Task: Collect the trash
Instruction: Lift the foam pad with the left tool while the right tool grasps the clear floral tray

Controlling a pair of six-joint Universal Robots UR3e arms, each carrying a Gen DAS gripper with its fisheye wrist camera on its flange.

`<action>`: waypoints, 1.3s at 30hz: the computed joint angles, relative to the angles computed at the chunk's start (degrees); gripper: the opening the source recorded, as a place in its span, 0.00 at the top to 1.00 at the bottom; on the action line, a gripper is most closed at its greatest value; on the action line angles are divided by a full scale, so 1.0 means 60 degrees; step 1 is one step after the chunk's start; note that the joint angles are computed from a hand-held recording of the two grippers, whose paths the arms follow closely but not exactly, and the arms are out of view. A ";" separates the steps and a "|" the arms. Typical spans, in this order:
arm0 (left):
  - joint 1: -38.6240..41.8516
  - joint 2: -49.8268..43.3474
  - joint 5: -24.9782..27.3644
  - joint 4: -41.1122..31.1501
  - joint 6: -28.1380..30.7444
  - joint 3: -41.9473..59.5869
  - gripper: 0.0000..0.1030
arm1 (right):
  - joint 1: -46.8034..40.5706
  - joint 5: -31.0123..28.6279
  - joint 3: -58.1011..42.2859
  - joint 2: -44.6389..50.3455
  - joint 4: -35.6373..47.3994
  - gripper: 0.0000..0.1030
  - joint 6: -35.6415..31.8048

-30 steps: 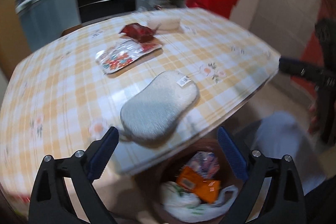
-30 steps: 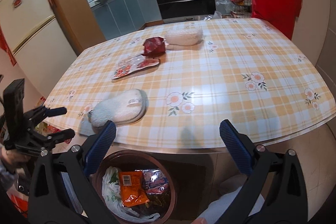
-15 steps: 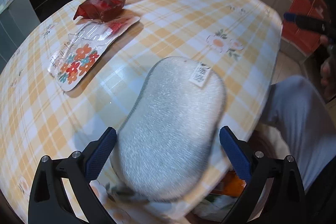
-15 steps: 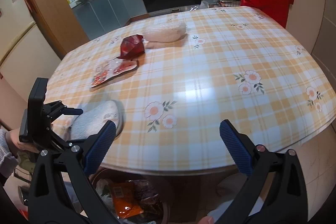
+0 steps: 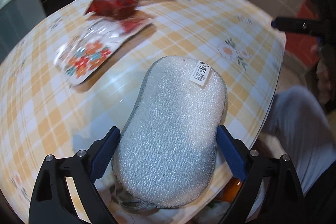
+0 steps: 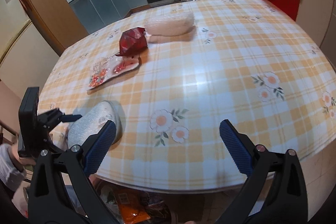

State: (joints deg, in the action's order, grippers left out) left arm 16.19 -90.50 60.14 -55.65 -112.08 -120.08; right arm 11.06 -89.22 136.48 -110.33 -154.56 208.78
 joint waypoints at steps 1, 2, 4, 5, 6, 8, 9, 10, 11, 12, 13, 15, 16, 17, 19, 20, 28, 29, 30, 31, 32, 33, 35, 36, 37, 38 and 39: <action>0.0278 0.0161 -0.0196 -0.0272 0.0019 -0.0060 0.13 | -0.0108 0.0190 -0.0037 0.0197 -0.0185 0.06 -0.0117; 0.0547 0.0350 -0.0372 -0.0495 0.0063 -0.0153 0.13 | -0.0176 0.0359 -0.0124 0.0448 -0.0373 0.06 -0.0191; 0.1316 0.0927 -0.0835 -0.0956 0.0201 -0.0514 0.13 | -0.0344 0.0927 -0.0406 0.1276 -0.0946 0.06 -0.0325; 0.1654 0.1191 -0.0994 -0.1088 0.0226 -0.0700 0.13 | -0.0387 0.1183 -0.0575 0.1735 -0.1224 0.06 -0.0327; 0.2111 0.1498 -0.1207 -0.1295 0.0219 -0.0912 0.13 | -0.0398 0.1427 -0.0800 0.2248 -0.1487 0.06 -0.0300; 0.2837 0.1975 -0.1517 -0.1592 0.0159 -0.1238 0.13 | -0.0264 0.1947 -0.1575 0.3636 -0.2084 0.14 -0.0194; 0.3299 0.2281 -0.1704 -0.1763 0.0115 -0.1451 0.13 | -0.0183 0.2088 -0.1969 0.4145 -0.2174 0.20 -0.0158; 0.3746 0.2632 -0.1875 -0.1897 0.0109 -0.1687 0.13 | 0.0017 0.2137 -0.2591 0.4861 -0.2246 0.21 -0.0011; 0.4027 0.2911 -0.1959 -0.2049 0.0181 -0.1831 0.13 | 0.0186 0.2180 -0.3111 0.5429 -0.2327 0.21 0.0144; 0.4456 0.3311 -0.2100 -0.2161 0.0228 -0.2053 0.13 | 0.0362 0.2162 -0.3645 0.5938 -0.2319 0.21 0.0324; 0.4770 0.3564 -0.2214 -0.2286 0.0292 -0.2170 0.13 | 0.0651 0.1948 -0.4478 0.6622 -0.2195 0.21 0.0693; 0.5460 0.4081 -0.2493 -0.2636 0.0358 -0.2371 0.13 | 0.0996 0.1577 -0.5424 0.7357 -0.2124 0.19 0.1278; 0.5733 0.4249 -0.2603 -0.2764 0.0349 -0.2427 0.13 | 0.1223 0.1227 -0.6114 0.7849 -0.1996 0.17 0.1761; 0.5985 0.4451 -0.2712 -0.2836 0.0313 -0.2538 0.13 | 0.1394 0.0938 -0.6649 0.8225 -0.1916 0.13 0.2186; 0.6608 0.4711 -0.2933 -0.3207 0.0418 -0.2579 0.13 | 0.1632 0.0412 -0.7625 0.8820 -0.1516 0.12 0.2783; 0.6821 0.4787 -0.3021 -0.3352 0.0451 -0.2583 0.13 | 0.1723 0.0191 -0.8072 0.9074 -0.1274 0.12 0.2985; 0.8133 0.5134 -0.3285 -0.4859 0.1182 -0.2458 0.13 | 0.2606 -0.2657 -1.2546 1.1320 0.2362 0.08 0.4570; 0.8250 0.5182 -0.3277 -0.5018 0.1276 -0.2473 0.13 | 0.2657 -0.2844 -1.2899 1.1503 0.2667 0.08 0.4528; 0.8383 0.5242 -0.3264 -0.5198 0.1388 -0.2489 0.13 | 0.2718 -0.3017 -1.3334 1.1700 0.3099 0.10 0.4414; 0.8586 0.5335 -0.3224 -0.5545 0.1616 -0.2467 0.13 | 0.2787 -0.3228 -1.3813 1.1886 0.3695 0.15 0.4214; 0.8651 0.5334 -0.3212 -0.5652 0.1679 -0.2444 0.13 | 0.2831 -0.3374 -1.3892 1.1891 0.3904 0.23 0.4071; 0.8808 0.5336 -0.3201 -0.5914 0.1858 -0.2383 0.13 | 0.2804 -0.3256 -1.3572 1.1718 0.3675 0.28 0.4119; 0.8936 0.5289 -0.3235 -0.6118 0.2000 -0.2335 0.13 | 0.2709 -0.3003 -1.2329 1.1132 0.2685 0.40 0.3890; 0.9057 0.5365 -0.3232 -0.6440 0.2169 -0.2270 0.13 | 0.2635 -0.2776 -1.1687 1.0846 0.2123 0.46 0.3843; 0.9091 0.5381 -0.3239 -0.6530 0.2214 -0.2250 0.13 | 0.2540 -0.2510 -1.0862 1.0458 0.1485 0.48 0.3848; 0.9190 0.5509 -0.3225 -0.6818 0.2369 -0.2222 0.13 | 0.2476 -0.2302 -1.0214 1.0158 0.0985 0.52 0.3832; 0.9337 0.5685 -0.3203 -0.7253 0.2602 -0.2169 0.13 | 0.2399 -0.2095 -0.9382 0.9738 0.0435 0.53 0.3744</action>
State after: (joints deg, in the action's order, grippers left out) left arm 72.22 -56.39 40.92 -99.17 -96.46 -133.10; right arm 25.46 -101.79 80.18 -51.90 -151.96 231.25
